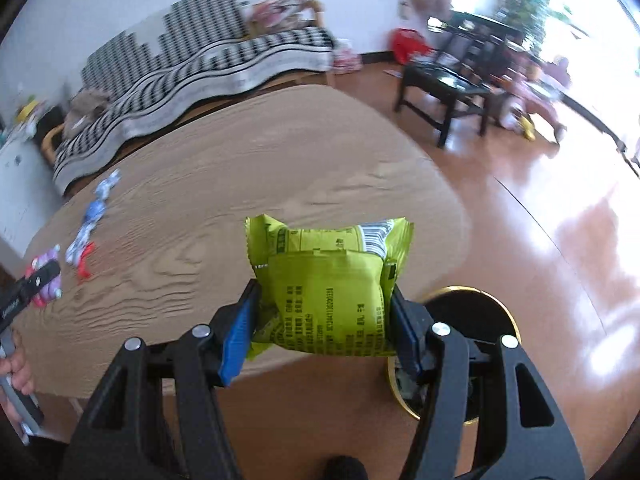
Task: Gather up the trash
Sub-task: 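Carry toy and snack bag over the black bin and open both tools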
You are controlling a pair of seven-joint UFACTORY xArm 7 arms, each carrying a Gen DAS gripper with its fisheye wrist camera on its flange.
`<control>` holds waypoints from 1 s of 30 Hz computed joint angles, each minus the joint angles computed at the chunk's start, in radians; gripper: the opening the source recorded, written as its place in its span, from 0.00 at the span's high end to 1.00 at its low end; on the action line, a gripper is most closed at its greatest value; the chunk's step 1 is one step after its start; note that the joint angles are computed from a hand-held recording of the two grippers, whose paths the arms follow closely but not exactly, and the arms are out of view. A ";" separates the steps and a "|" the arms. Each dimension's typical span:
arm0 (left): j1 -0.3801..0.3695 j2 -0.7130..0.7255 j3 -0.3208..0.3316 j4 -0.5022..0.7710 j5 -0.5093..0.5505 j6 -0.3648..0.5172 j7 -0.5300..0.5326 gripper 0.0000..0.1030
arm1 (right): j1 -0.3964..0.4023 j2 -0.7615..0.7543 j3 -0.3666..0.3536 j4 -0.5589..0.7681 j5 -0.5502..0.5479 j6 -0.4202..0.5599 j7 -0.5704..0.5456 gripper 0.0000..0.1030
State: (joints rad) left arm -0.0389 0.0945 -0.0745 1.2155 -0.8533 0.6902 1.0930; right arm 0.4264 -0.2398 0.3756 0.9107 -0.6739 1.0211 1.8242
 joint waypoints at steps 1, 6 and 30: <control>-0.011 -0.022 -0.015 -0.023 -0.016 0.015 0.015 0.50 | 0.003 -0.046 -0.003 -0.043 0.020 0.014 0.020 0.42; -0.092 -0.073 -0.048 -0.086 -0.048 0.052 0.011 0.50 | -0.011 -0.258 0.011 -0.220 0.156 0.055 0.102 0.42; -0.421 0.026 -0.192 -0.171 -0.034 0.001 0.058 0.49 | 0.010 -0.672 0.071 -0.585 0.553 0.101 0.222 0.41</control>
